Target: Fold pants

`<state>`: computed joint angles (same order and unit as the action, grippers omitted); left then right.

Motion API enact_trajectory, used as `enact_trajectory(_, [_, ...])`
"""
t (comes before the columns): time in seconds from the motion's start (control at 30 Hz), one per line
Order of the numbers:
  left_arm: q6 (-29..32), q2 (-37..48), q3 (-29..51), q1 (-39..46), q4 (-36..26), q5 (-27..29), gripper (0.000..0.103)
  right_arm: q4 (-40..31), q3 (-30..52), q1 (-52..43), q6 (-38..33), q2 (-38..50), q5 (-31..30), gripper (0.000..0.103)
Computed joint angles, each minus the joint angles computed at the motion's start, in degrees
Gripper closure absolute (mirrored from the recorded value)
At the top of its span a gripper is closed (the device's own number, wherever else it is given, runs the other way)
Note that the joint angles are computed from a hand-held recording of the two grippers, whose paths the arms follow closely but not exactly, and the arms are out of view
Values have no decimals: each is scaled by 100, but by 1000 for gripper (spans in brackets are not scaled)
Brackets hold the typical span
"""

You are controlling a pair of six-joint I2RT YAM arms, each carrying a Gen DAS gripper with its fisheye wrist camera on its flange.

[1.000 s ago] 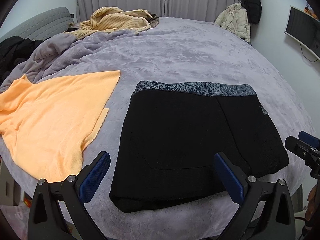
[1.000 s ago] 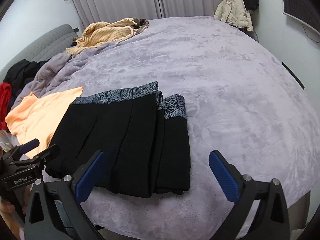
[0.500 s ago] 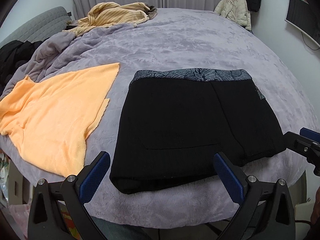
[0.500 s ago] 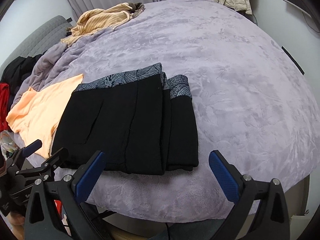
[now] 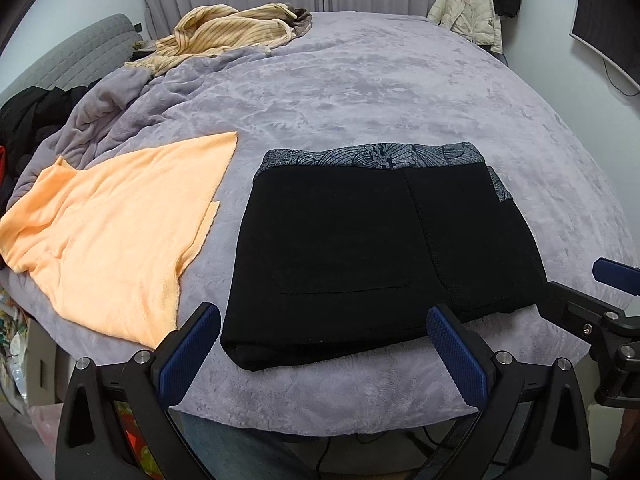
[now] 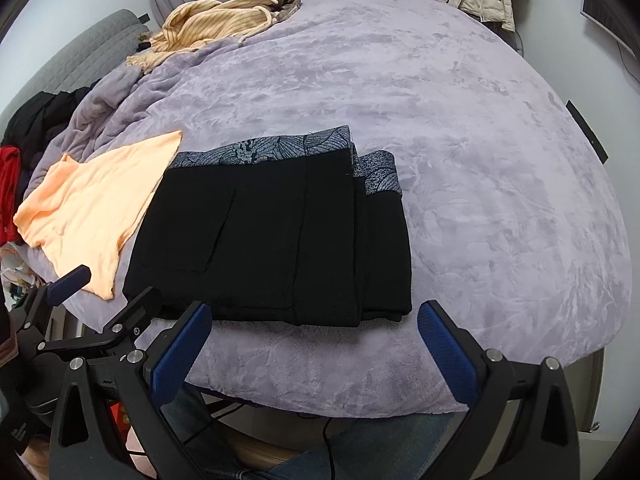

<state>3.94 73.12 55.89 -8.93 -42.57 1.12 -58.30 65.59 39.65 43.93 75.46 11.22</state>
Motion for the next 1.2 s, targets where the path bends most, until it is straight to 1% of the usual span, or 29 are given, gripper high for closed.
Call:
enact_trajectory(0.17, [35,16,11,23,19,-8,0,-33,-13,8,38,58,63,0])
enact_trajectory(0.43, [31,62,-15,-27,27,-82,0,46,-73,-90,-43,107,-96,0])
enact_trajectory(0.6, [1,80,-40,-117,61,-174,0,46,-64,-85,-41,192,-85,0])
enact_trajectory(1.2, [5,188,-45,53,60,-13,0,107,-130,-57,-1,278,-130,0])
